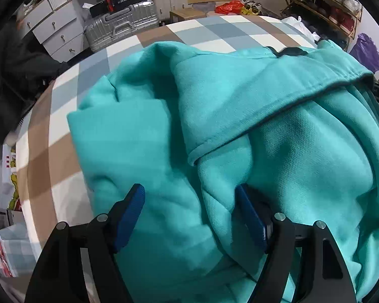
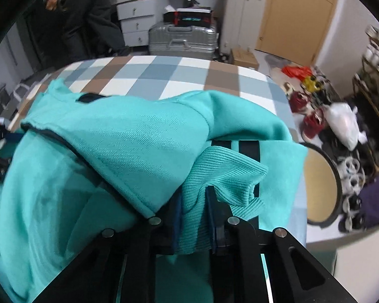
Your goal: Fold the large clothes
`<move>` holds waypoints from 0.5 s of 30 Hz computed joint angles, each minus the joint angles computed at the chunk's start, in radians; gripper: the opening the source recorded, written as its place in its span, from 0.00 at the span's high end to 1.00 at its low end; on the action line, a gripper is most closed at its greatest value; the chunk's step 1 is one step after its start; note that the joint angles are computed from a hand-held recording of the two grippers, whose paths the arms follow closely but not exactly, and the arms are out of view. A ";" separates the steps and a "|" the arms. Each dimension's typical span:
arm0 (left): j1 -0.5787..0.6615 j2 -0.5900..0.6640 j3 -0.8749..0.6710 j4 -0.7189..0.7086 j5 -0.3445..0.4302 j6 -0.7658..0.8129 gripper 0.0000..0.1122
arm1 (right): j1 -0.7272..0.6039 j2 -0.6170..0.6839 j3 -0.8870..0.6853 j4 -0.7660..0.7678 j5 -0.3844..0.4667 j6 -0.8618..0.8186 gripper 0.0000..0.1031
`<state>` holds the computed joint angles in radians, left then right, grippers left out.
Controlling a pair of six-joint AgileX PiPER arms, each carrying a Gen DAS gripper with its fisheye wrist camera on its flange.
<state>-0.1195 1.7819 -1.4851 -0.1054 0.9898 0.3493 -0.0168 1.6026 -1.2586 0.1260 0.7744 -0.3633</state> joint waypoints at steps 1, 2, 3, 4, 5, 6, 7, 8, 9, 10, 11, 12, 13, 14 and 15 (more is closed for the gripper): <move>0.001 0.001 -0.006 0.014 0.001 -0.019 0.35 | 0.001 0.012 -0.022 -0.005 0.021 -0.012 0.83; 0.005 0.003 -0.016 0.010 0.016 -0.027 0.36 | -0.001 0.019 -0.046 -0.007 0.049 -0.026 0.83; 0.011 -0.004 -0.021 0.002 0.035 -0.026 0.38 | -0.005 0.023 -0.077 -0.006 0.088 -0.051 0.82; 0.016 -0.031 -0.017 -0.016 0.051 -0.006 0.38 | -0.019 0.017 -0.109 0.009 0.126 -0.086 0.80; 0.031 -0.058 -0.008 -0.061 0.058 0.043 0.38 | -0.037 0.008 -0.130 0.025 0.155 -0.104 0.78; 0.053 -0.087 -0.002 -0.134 0.072 0.111 0.38 | -0.065 0.003 -0.174 0.057 0.200 -0.116 0.78; 0.087 -0.120 -0.003 -0.216 0.107 0.174 0.38 | -0.086 -0.004 -0.196 0.088 0.211 -0.127 0.78; 0.129 -0.146 -0.015 -0.315 0.154 0.235 0.38 | -0.123 -0.027 -0.217 0.151 0.213 -0.142 0.78; 0.163 -0.164 -0.028 -0.406 0.186 0.290 0.38 | -0.145 -0.036 -0.238 0.198 0.222 -0.147 0.76; 0.178 -0.182 -0.033 -0.462 0.180 0.305 0.38 | -0.168 -0.039 -0.266 0.267 0.241 -0.159 0.76; 0.166 -0.190 -0.034 -0.478 0.134 0.280 0.38 | -0.179 -0.035 -0.293 0.344 0.256 -0.156 0.76; 0.139 -0.181 -0.051 -0.458 0.106 0.232 0.38 | -0.175 -0.024 -0.305 0.381 0.262 -0.155 0.76; 0.105 -0.151 -0.080 -0.446 0.097 0.179 0.38 | -0.145 0.001 -0.333 0.379 0.274 -0.118 0.76; 0.081 -0.121 -0.099 -0.447 0.090 0.156 0.38 | -0.090 0.037 -0.356 0.350 0.276 -0.063 0.78; 0.054 -0.094 -0.111 -0.433 0.079 0.131 0.38 | -0.047 0.064 -0.360 0.330 0.269 -0.030 0.80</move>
<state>-0.0652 1.6882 -1.5964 -0.5382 1.0685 0.4801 -0.0636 1.6666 -1.6190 0.4559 1.0439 -0.3930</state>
